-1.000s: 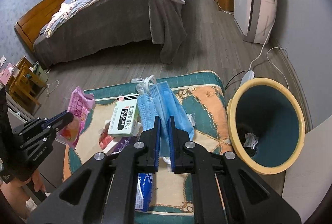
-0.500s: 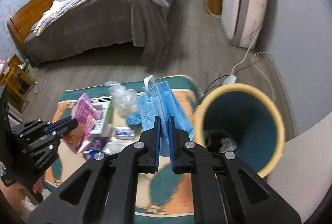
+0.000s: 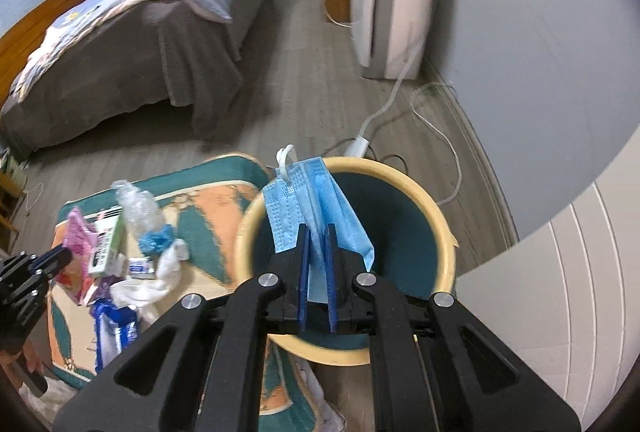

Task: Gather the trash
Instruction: 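Carry the mask over the bin and open the right tool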

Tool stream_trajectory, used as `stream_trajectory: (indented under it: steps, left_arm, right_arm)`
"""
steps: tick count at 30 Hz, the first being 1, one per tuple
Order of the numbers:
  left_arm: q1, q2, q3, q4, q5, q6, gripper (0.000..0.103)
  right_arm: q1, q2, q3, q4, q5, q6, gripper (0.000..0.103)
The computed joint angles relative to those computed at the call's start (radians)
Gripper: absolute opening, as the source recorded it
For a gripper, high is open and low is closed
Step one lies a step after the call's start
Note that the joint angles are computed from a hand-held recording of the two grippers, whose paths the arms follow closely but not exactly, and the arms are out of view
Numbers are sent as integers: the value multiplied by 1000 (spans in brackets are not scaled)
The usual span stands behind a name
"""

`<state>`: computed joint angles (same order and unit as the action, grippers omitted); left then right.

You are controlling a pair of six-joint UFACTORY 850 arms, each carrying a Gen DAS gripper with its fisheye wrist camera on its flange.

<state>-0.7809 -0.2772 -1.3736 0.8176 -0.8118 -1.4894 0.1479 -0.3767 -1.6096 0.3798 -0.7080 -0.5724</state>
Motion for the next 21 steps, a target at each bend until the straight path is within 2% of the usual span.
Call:
stream_trajectory:
  steps: [5,9,16,21]
  left_arm:
    - [-8,-62,-87,10,4,30,8]
    - [2,-135,-174,-43,62,94,8]
    - [12,-297,-366,-194,107,303,8]
    - [22,-411,-517,-293,87,453,8]
  right_arm:
    - [-18,-58,-43,-35,-30,100,7]
    - [-19,-99,-68,-77,-47,171,7]
    - [-28,-151,-100,-192,-51,307,7]
    - [-30,-156,-106,-216,-42,357,7]
